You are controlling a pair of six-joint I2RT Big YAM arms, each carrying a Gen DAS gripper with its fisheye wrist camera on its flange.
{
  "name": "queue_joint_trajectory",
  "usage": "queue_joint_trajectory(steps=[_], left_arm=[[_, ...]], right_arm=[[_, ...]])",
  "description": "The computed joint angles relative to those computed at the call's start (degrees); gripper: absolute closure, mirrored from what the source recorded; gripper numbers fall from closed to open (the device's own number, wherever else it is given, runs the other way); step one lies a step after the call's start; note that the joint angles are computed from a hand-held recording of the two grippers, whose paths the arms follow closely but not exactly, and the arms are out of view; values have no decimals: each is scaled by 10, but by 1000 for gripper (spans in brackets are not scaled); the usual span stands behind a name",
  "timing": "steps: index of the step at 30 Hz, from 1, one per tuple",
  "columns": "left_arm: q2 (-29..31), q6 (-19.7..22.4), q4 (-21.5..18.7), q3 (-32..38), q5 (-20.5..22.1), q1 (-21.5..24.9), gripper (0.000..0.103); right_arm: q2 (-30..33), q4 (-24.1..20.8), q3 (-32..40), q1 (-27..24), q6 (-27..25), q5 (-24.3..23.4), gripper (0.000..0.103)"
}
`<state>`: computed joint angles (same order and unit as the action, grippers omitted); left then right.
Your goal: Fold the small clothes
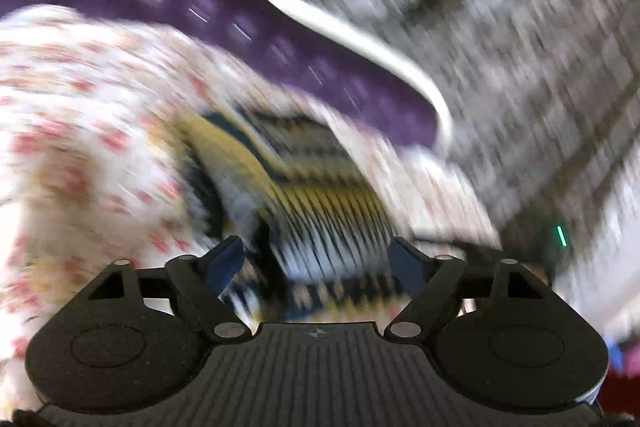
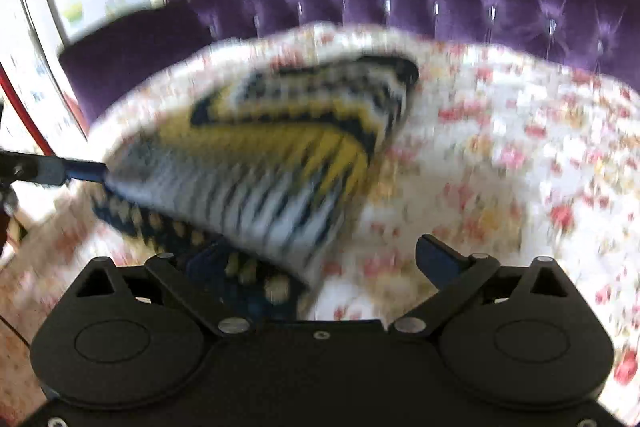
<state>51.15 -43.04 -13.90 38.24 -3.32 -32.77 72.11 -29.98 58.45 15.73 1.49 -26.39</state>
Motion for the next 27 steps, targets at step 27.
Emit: queue_joint_trajectory(steps=[27], left_arm=[[184,-159,142,26,179,45,21]], right_arm=[[186,160,83,-26,259,-218,11]])
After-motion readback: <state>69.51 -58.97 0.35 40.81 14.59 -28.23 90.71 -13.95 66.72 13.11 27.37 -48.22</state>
